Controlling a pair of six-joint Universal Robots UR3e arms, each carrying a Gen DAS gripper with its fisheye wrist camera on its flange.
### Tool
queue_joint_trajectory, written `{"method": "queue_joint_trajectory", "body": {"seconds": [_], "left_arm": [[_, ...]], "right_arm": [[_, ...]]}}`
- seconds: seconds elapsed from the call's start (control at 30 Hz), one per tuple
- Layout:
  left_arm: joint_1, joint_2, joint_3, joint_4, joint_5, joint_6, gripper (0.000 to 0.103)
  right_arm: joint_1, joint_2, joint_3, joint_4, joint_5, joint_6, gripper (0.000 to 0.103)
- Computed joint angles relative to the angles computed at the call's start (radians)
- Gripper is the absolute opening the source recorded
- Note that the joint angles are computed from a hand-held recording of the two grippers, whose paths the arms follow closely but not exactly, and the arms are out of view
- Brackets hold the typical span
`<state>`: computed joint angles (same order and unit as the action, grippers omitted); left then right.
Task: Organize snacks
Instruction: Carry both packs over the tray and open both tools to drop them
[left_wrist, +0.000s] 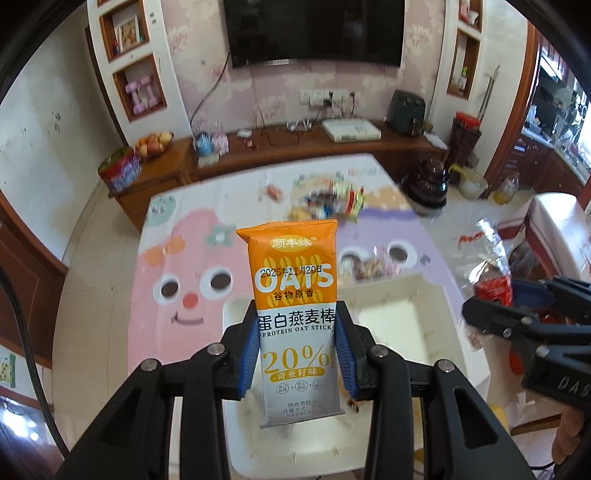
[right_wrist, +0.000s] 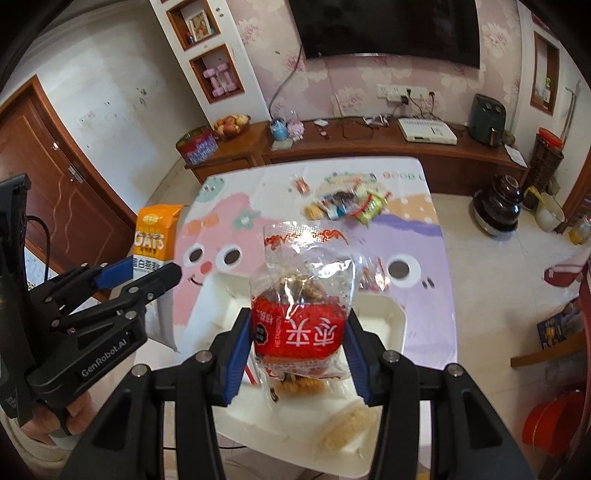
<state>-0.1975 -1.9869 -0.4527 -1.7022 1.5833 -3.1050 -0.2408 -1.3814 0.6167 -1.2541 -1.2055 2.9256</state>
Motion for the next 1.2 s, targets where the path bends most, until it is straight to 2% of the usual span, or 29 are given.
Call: {"method": "queue_joint_trajectory", "body": {"seconds": [0.13, 0.33, 0.63, 0.83, 0.87, 0.9, 0.97, 1.2], "left_arm": [[0.001, 0.076, -0.212, 0.055, 0.018, -0.003, 0.036], [0.008, 0.133, -0.408, 0.1, 0.019, -0.002, 0.036], [-0.018, 0.118, -0.452, 0.084, 0.014, 0.004, 0.037], [-0.038, 0.099, -0.428, 0.053, 0.017, 0.002, 0.041], [-0.04, 0.092, -0.416, 0.039, 0.016, 0.001, 0.053], [-0.04, 0.088, -0.409, 0.03, 0.015, 0.0, 0.074], [-0.041, 0.094, -0.417, 0.038, 0.015, -0.006, 0.087], [-0.047, 0.1, -0.421, 0.045, 0.02, -0.012, 0.088]], "right_arm": [[-0.01, -0.081, 0.18, -0.044, -0.029, 0.003, 0.048], [0.003, -0.141, 0.359, -0.098, -0.083, 0.023, 0.048], [0.031, -0.15, 0.438, -0.103, -0.126, 0.036, 0.048], [0.037, -0.137, 0.421, -0.075, -0.137, 0.041, 0.049], [0.035, -0.137, 0.42, -0.07, -0.133, 0.043, 0.049], [0.033, -0.135, 0.419, -0.066, -0.131, 0.044, 0.051], [0.032, -0.131, 0.416, -0.056, -0.13, 0.047, 0.054], [0.028, -0.128, 0.41, -0.045, -0.124, 0.049, 0.057]]}}
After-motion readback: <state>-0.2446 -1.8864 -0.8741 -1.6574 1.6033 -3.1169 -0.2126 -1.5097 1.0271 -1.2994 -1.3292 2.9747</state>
